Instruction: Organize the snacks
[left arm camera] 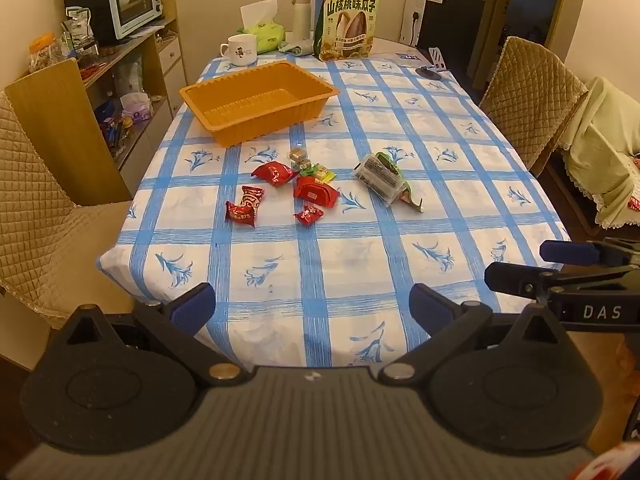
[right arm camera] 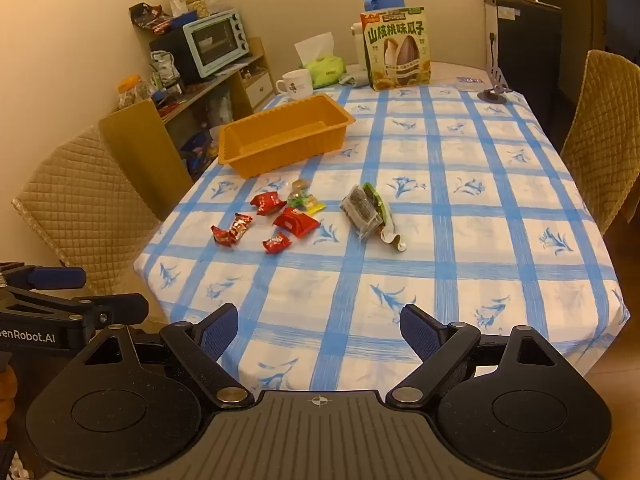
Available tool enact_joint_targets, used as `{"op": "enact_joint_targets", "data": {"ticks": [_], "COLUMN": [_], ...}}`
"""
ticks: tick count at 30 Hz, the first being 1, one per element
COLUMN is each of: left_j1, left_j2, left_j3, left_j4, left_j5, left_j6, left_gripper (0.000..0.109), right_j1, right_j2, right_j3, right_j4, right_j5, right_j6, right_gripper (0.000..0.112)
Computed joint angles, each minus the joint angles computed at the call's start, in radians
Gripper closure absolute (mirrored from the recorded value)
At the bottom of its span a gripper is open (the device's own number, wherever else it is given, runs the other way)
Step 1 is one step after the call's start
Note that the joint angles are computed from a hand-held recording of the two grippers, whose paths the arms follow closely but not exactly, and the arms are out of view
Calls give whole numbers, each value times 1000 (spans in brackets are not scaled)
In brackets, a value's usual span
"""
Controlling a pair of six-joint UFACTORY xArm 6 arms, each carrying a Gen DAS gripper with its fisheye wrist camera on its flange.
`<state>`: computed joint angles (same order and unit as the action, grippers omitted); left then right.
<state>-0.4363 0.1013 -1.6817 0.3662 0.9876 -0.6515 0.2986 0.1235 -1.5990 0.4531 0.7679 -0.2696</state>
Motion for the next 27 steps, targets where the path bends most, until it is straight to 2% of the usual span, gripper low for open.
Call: {"op": "enact_joint_targets", "data": {"ticks": [27], "left_j1": [-1], "left_j2": [0], "left_j3": [-3], "left_j4": [-4], "left_j5": [6], "left_j6": [2], "left_gripper": [6], "right_j1": [-7], "right_j2": [11], "right_j3": [-12], "right_j4": [5], "right_j5": [8], "right_j6": [-4], "right_gripper": [25]}}
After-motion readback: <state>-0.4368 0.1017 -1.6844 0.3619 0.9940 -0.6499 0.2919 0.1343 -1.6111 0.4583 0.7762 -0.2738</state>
